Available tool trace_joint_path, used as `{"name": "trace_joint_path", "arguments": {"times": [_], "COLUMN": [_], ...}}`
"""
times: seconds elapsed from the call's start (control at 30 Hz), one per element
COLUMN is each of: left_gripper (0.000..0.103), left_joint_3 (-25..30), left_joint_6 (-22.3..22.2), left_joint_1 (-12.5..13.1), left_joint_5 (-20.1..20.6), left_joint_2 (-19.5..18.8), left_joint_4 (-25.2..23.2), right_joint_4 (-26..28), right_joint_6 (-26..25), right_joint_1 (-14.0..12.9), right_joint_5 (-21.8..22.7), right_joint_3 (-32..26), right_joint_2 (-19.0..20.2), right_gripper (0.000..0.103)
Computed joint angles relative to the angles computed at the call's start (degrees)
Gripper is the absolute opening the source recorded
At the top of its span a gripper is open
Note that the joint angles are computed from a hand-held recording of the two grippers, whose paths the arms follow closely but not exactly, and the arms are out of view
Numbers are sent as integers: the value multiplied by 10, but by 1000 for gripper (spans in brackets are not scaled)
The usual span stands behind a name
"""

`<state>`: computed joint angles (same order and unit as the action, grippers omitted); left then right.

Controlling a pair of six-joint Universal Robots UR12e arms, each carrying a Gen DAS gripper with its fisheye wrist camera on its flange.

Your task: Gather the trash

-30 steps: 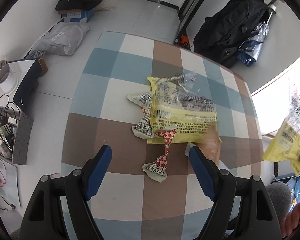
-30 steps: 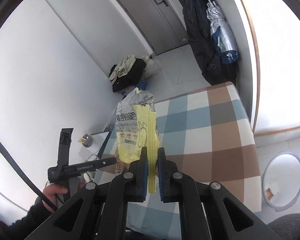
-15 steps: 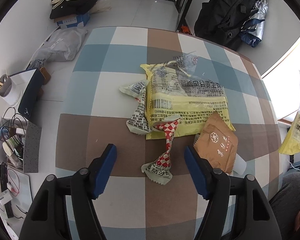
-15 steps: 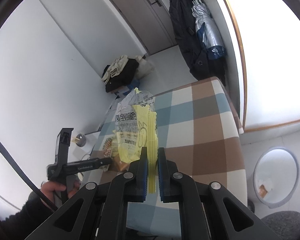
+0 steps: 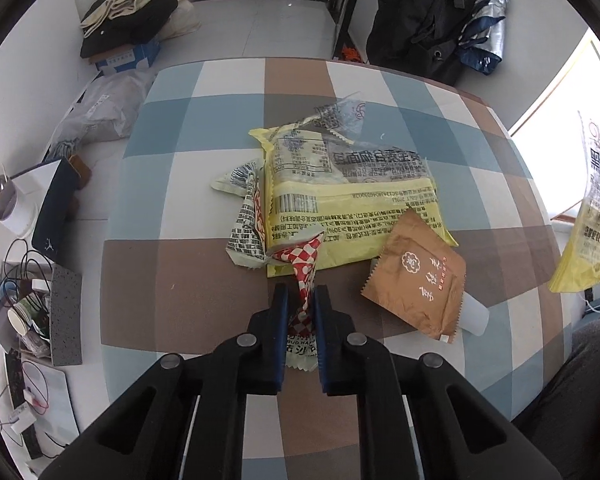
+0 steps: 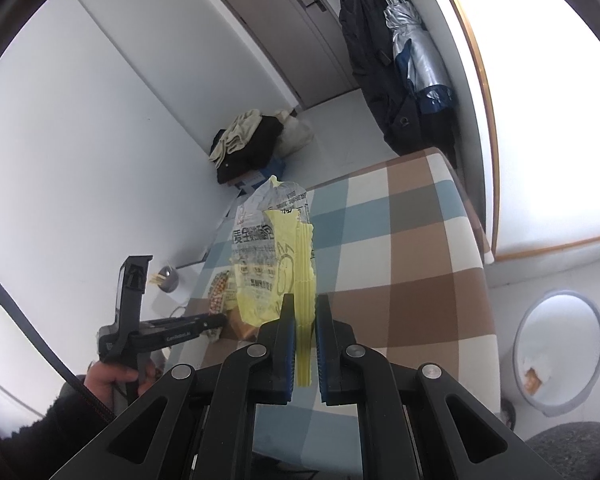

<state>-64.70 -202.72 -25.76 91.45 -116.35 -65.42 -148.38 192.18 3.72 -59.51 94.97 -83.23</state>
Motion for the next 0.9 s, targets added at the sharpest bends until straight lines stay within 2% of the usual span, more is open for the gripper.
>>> {"name": "trace_joint_path", "arguments": {"times": [0.47, 0.6, 0.9], "left_gripper": [7, 7, 5], "left_joint_3": [-5, -16, -23], "left_joint_6": [4, 14, 6], "left_joint_1": [-1, 0, 2], "left_joint_5": [-5, -25, -36], "left_joint_2": [4, 11, 17], "left_joint_4": [11, 45, 59], "right_joint_4": [-3, 0, 3], "right_joint_6": [2, -1, 2], "right_joint_1": [1, 4, 6], "right_joint_5": [-4, -13, -29], "right_joint_3": [1, 1, 4], "right_joint_2": [1, 0, -2], "right_gripper": [8, 8, 8]}}
